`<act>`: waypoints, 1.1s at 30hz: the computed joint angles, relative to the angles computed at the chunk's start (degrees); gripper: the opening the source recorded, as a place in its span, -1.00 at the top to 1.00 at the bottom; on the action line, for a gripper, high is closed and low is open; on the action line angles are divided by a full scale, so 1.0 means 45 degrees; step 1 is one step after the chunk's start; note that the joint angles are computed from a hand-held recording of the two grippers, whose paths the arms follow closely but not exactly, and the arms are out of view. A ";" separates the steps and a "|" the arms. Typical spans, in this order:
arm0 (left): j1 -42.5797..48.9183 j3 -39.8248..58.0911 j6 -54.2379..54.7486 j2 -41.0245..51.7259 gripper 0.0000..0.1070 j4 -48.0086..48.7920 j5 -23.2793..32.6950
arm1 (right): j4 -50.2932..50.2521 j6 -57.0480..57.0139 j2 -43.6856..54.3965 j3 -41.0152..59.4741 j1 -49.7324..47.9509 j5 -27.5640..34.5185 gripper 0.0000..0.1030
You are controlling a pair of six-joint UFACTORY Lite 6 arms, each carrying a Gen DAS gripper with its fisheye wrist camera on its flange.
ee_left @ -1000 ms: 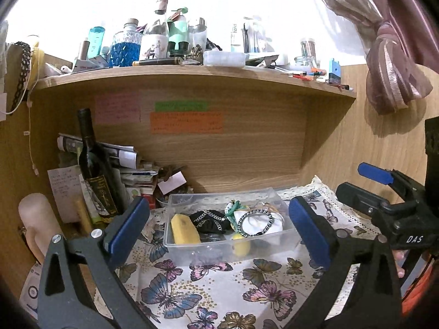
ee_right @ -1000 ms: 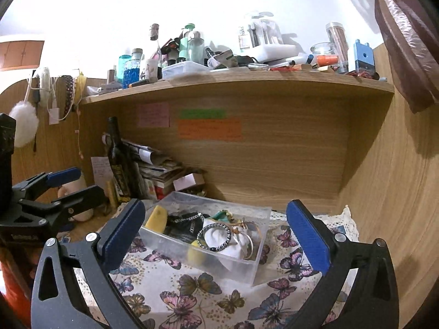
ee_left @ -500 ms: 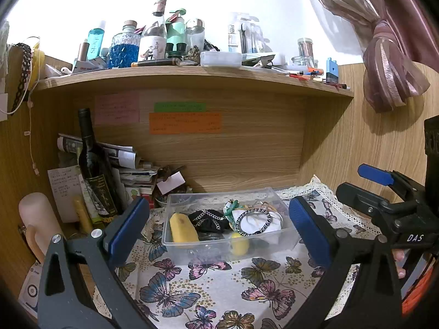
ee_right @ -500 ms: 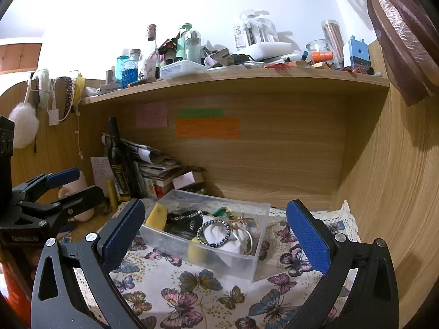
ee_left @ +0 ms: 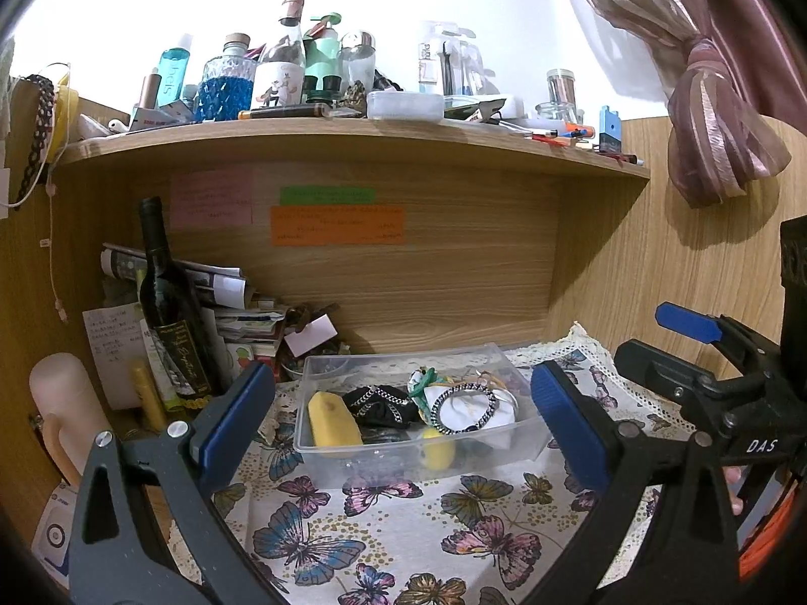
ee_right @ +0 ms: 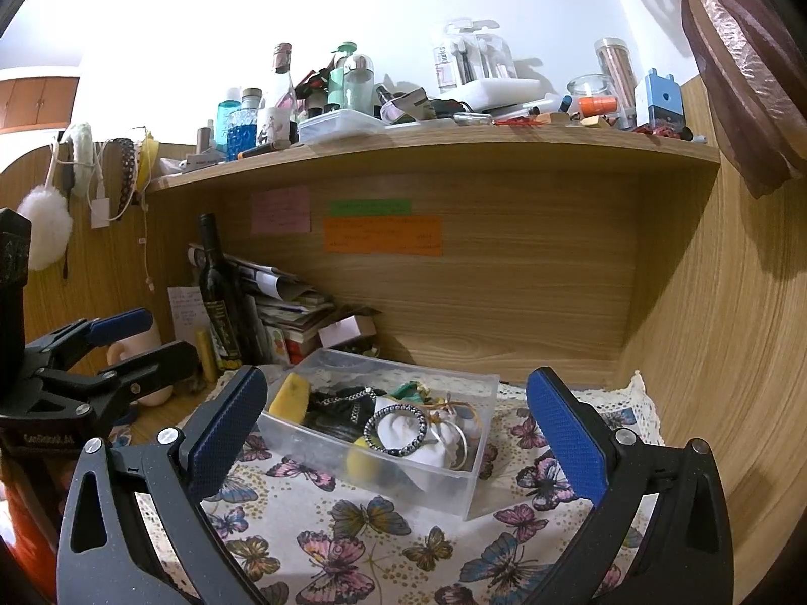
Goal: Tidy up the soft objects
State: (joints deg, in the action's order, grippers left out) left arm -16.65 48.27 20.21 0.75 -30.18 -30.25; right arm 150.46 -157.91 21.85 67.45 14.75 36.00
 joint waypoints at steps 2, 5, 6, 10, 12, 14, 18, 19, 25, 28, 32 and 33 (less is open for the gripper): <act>0.0049 0.0037 -0.0110 0.0024 -0.92 0.0109 0.0049 | 0.0095 -0.0078 -0.0026 -0.0031 0.0038 -0.0015 -1.00; -0.0003 0.0052 0.0018 0.0035 -0.92 -0.0041 0.0019 | 0.0212 -0.0180 -0.0033 -0.0044 0.0071 -0.0038 -1.00; -0.0045 0.0061 0.0102 0.0036 -0.92 -0.0158 0.0007 | 0.0126 -0.0120 0.0003 -0.0004 0.0047 -0.0031 -1.00; -0.0040 0.0116 0.0095 0.0092 -0.92 -0.0110 0.0016 | -0.0026 0.0009 0.0053 0.0051 0.0000 0.0005 -1.00; 0.0004 0.0111 -0.0039 0.0106 -0.92 0.0101 0.0042 | -0.0007 -0.0008 0.0048 0.0051 0.0006 -0.0005 -1.00; 0.0003 0.0097 -0.0091 0.0108 -0.92 0.0178 0.0017 | -0.0005 -0.0022 0.0044 0.0048 0.0009 -0.0009 -1.00; -0.0006 0.0051 -0.0162 0.0078 -0.92 0.0250 -0.0002 | -0.0035 -0.0003 0.0079 0.0071 0.0028 -0.0004 -1.00; -0.0009 0.0056 -0.0151 0.0083 -0.92 0.0236 0.0001 | -0.0023 -0.0017 0.0084 0.0076 0.0032 -0.0006 -1.00; 0.0052 0.0139 -0.0356 0.0135 -0.92 0.0483 0.0186 | -0.0045 0.0006 0.0086 0.0083 0.0034 -0.0013 -1.00; 0.0173 0.0273 -0.0625 0.0227 -0.92 0.0765 0.0456 | -0.0150 0.0087 0.0111 0.0116 -0.0003 0.0006 -1.00; 0.0220 0.0308 -0.0670 0.0302 -0.92 0.0824 0.0470 | -0.0143 0.0063 0.0102 0.0115 0.0005 -0.0008 -1.00; 0.0220 0.0315 -0.0722 0.0308 -0.92 0.0887 0.0502 | -0.0103 0.0027 0.0093 0.0108 0.0020 -0.0025 -1.00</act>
State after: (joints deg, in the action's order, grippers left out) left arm -15.66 49.68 16.96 2.13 -26.19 -27.99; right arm 150.00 -157.79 22.27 67.94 14.84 35.89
